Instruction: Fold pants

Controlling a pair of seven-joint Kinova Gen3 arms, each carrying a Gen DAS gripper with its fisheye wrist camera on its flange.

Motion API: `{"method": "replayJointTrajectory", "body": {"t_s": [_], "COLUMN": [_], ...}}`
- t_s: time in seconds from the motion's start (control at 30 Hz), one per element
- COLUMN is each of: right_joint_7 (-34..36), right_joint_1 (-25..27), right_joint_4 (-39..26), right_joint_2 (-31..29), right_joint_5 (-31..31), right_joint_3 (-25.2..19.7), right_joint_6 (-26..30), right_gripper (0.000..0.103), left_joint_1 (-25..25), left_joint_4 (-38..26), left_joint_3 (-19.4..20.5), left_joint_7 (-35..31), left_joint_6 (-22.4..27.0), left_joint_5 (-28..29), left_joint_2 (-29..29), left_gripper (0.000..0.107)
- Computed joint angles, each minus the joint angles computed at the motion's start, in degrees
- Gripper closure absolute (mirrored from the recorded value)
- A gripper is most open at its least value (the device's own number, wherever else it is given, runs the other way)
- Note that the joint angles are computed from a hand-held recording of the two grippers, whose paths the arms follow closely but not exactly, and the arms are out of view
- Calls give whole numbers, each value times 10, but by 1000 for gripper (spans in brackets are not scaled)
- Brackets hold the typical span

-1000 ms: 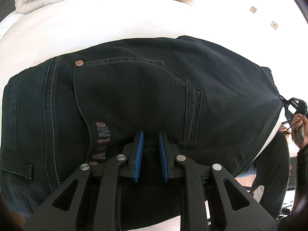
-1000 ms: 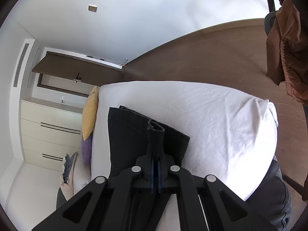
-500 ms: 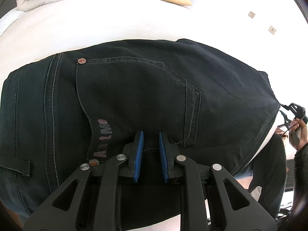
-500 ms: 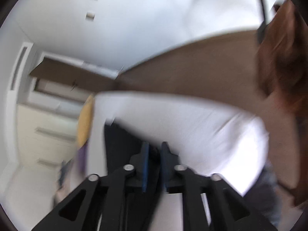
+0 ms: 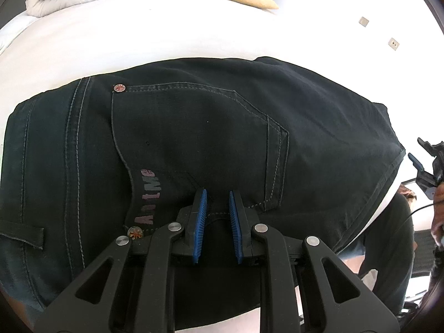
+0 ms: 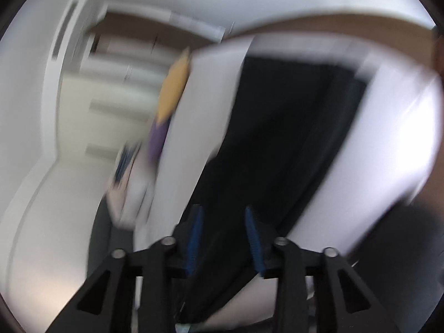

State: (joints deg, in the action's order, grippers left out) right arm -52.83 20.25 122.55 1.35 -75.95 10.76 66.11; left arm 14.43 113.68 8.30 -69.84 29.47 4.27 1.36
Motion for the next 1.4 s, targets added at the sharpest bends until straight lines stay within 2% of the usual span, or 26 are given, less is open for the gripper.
{"method": "replayJointTrajectory", "body": {"t_s": [0.1,0.2,0.5,0.73,0.8,0.87,0.97,1.17,1.27,1.33,1.4], "right_joint_7": [-23,-35,-87,-52,-46,-51,-37,-11,-5,2,19], "right_joint_1": [-50,-83,-151,-175,-185,-187,-192,-194,-200,-198,-188], "right_joint_4": [-16,-14,-25,-21,-37,-51,-36,-11,-4,-6,-2], "right_joint_2": [17,31,67,95,106,111,104,89,91,99,112], "right_joint_5": [14,15,50,9,7,29,33,27,13,6,-14], "right_joint_3": [-43,-65,-106,-126,-133,-140,-140,-139,-140,-139,-137], "right_joint_6": [11,11,-13,-45,-50,-55,-75,-79,-86,-77,-58], "right_gripper": [60,59,57,58,63,95,99,101,101,100,99], "left_joint_1": [-4,-13,-29,-32,-32,-32,-32,-17,-12,-8,-11], "left_joint_4": [1,9,23,24,24,25,22,9,15,18,15], "left_joint_3": [-2,-6,-14,-15,-15,-15,-15,0,1,-3,12], "left_joint_7": [-21,-55,-129,-135,-133,-137,-141,-93,-80,-71,-29], "left_joint_6": [-1,-10,-16,-12,-12,-11,2,40,49,52,53], "left_joint_5": [20,52,111,117,118,121,113,39,30,31,2], "left_joint_2": [-1,-3,-10,-14,-16,-18,-22,-31,-42,-50,-59], "left_gripper": [91,91,91,91,91,91,91,91,91,91,91]}}
